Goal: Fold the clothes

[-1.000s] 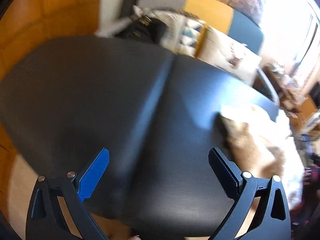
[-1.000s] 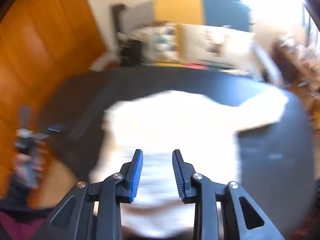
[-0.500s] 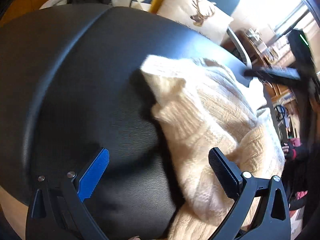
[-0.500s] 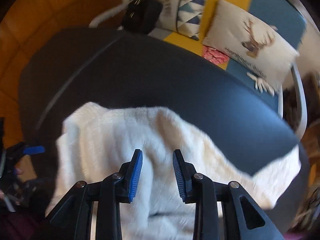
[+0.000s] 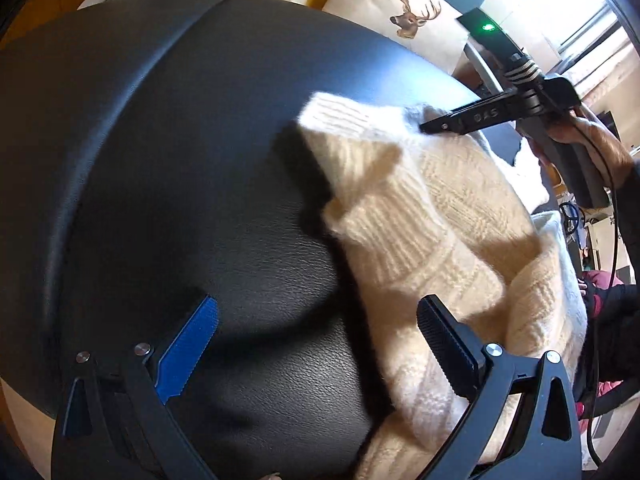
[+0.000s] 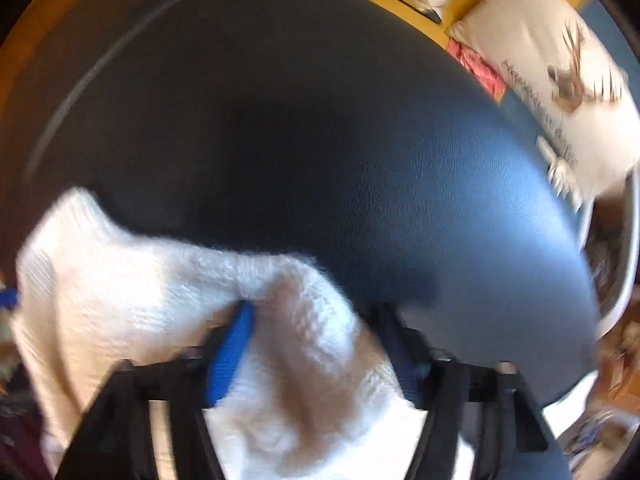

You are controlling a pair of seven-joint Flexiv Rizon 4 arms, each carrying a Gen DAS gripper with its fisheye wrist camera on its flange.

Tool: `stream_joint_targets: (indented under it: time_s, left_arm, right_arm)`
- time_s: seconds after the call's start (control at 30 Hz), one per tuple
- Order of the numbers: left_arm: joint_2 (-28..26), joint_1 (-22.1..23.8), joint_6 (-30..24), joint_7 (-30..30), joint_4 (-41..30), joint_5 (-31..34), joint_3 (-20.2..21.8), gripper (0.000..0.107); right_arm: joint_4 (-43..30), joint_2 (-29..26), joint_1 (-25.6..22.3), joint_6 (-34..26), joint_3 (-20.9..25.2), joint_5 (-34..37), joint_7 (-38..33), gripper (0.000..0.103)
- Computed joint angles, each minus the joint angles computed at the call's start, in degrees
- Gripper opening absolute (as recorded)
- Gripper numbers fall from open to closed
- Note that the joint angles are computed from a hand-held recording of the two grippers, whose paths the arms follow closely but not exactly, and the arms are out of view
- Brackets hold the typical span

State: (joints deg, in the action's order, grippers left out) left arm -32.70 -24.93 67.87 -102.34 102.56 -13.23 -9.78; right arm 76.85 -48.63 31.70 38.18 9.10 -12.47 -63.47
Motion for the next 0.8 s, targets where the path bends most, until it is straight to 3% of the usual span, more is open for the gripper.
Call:
stream_joint_targets:
  time_s: [0.17, 0.27, 0.33, 0.43, 0.6, 0.7, 0.8]
  left_arm:
    - [0.6, 0.8, 2.0, -0.7, 1.9, -1.1, -0.5, 0.101]
    - [1.6, 0.1, 3.2, -1.2, 2.8, -0.2, 0.2, 0.101]
    - [2.2, 0.0, 3.9, -0.8, 3.2, 0.2, 0.0, 0.101]
    - [1.9, -1.3, 3.9, -1.0, 1.6, 1.7, 0.5, 0.101]
    - [0.2, -0.9, 3.4, 1.6, -1.6, -0.6, -3.0, 0.101]
    - [-0.8, -4.9, -0.5, -1.6, -6.2, 2.6, 1.5, 0.101]
    - [-1.5, -8.5, -4.2, -7.5, -9.9, 7.7, 6.2, 0.101]
  right_arm:
    - [12.3, 7.1, 5.2, 10.4, -5.7, -9.5, 10.6, 0.008]
    - [23.5, 15.5, 7.2, 21.5, -10.4, -17.2, 23.6, 0.008]
    - [29.9, 21.8, 8.1, 25.6, -13.3, -25.8, 34.0, 0.008]
    - [32.9, 26.2, 10.5, 26.2, -17.1, -34.3, 41.1, 0.008]
    - [41.8, 36.7, 10.8, 23.9, -16.0, -49.4, 52.9, 0.008]
    - [45.6, 41.5, 9.9, 21.6, -13.4, -56.5, 59.4, 0.008]
    - [46.4, 42.7, 7.9, 20.7, -11.6, -62.7, 65.3, 0.008]
